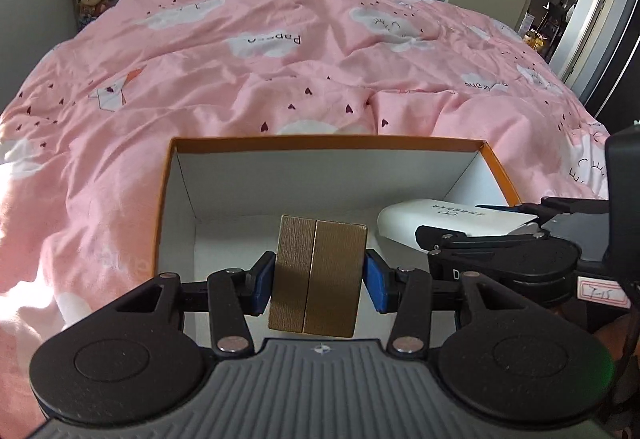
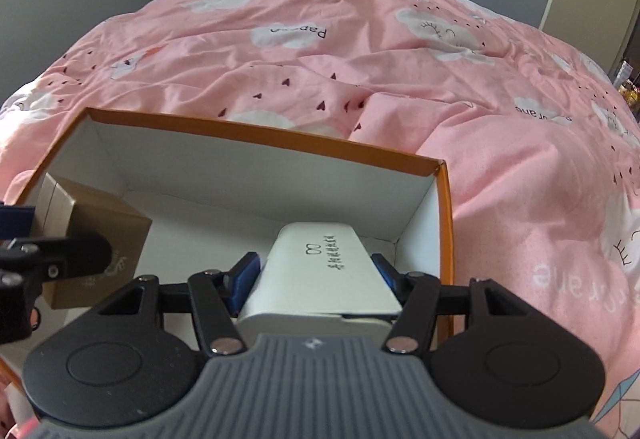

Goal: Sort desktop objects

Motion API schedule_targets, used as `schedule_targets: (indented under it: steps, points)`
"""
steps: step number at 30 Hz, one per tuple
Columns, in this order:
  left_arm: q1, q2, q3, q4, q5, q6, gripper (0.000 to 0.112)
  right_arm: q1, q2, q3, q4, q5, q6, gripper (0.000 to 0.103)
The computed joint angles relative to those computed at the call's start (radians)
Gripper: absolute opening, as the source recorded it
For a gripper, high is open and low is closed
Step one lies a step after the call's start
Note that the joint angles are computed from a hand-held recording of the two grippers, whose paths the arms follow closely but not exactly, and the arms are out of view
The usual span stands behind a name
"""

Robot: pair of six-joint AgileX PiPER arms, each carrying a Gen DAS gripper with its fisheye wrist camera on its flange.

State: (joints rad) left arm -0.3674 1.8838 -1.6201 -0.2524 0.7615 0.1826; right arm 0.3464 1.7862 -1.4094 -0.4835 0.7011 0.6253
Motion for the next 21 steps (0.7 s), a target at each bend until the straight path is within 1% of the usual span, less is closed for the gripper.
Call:
schedule_targets:
  steps: [4,10,12,13,14,15,16,21]
  points:
    - [0.002,0.008,0.002,-0.002,-0.011,0.009,0.054,-0.016,0.040,-0.010,0.028,0.015,-0.014,0.062]
    - [0.008,0.032,-0.007,-0.007,-0.008,0.007,0.054,0.000,0.113,-0.084,-0.012,0.105,-0.055,0.063]
    - [0.009,0.041,-0.012,-0.009,0.000,0.005,0.054,0.006,0.137,-0.118,-0.014,0.145,-0.080,0.064]
    - [0.010,0.046,-0.018,-0.013,0.006,0.007,0.054,0.005,0.144,-0.127,-0.007,0.149,-0.099,0.066]
    - [0.013,0.053,-0.031,-0.022,0.018,0.016,0.054,0.001,0.150,-0.138,0.006,0.152,-0.128,0.067]
    - [0.016,0.058,-0.039,-0.032,0.027,0.024,0.054,-0.003,0.156,-0.152,0.024,0.160,-0.161,0.066]
    - [0.019,0.063,-0.048,-0.045,0.034,0.037,0.054,-0.016,0.164,-0.174,0.072,0.175,-0.218,0.069]
    - [0.016,0.084,-0.080,-0.051,0.049,0.051,0.054,-0.082,0.128,-0.197,0.304,0.206,-0.523,0.070]
